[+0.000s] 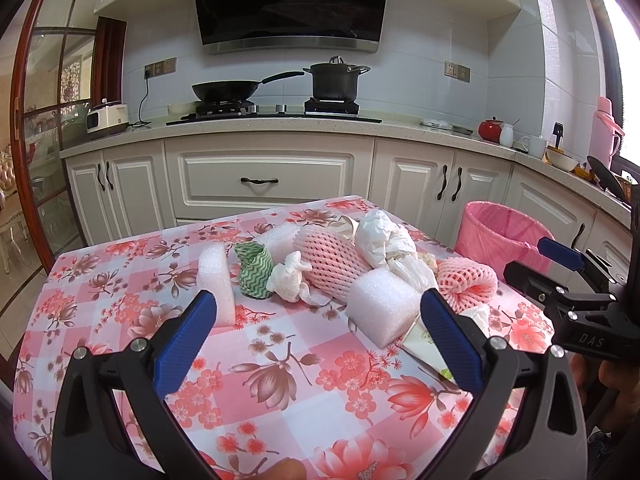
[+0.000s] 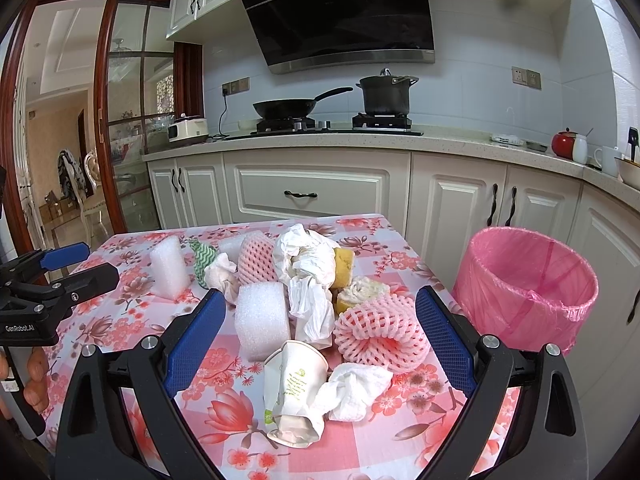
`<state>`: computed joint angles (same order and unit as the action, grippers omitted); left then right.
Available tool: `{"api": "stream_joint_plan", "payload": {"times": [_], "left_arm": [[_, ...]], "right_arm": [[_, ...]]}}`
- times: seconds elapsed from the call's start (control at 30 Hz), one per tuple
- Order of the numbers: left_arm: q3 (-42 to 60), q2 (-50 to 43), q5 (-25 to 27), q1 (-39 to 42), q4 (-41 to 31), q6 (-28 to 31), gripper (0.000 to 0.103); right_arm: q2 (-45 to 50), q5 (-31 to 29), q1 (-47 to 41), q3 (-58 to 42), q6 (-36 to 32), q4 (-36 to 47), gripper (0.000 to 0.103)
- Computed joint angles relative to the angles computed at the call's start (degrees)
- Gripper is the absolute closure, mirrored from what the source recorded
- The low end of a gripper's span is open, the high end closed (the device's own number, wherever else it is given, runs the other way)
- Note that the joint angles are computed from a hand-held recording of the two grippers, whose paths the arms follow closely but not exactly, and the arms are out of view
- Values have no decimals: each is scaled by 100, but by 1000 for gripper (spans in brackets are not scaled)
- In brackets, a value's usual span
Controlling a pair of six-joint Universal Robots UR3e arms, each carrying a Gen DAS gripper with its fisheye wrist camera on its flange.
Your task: Collect trash
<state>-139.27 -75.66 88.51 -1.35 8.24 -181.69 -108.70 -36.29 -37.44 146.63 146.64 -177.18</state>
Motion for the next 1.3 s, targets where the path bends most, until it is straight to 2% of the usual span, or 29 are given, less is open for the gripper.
{"api": "stream_joint_plan", "payload": {"times": [1.3], "left_arm": [[25,45,-29,34,-47,18,5]], "right_arm": [[-18,-2,-6,-5,3,27,13]]}}
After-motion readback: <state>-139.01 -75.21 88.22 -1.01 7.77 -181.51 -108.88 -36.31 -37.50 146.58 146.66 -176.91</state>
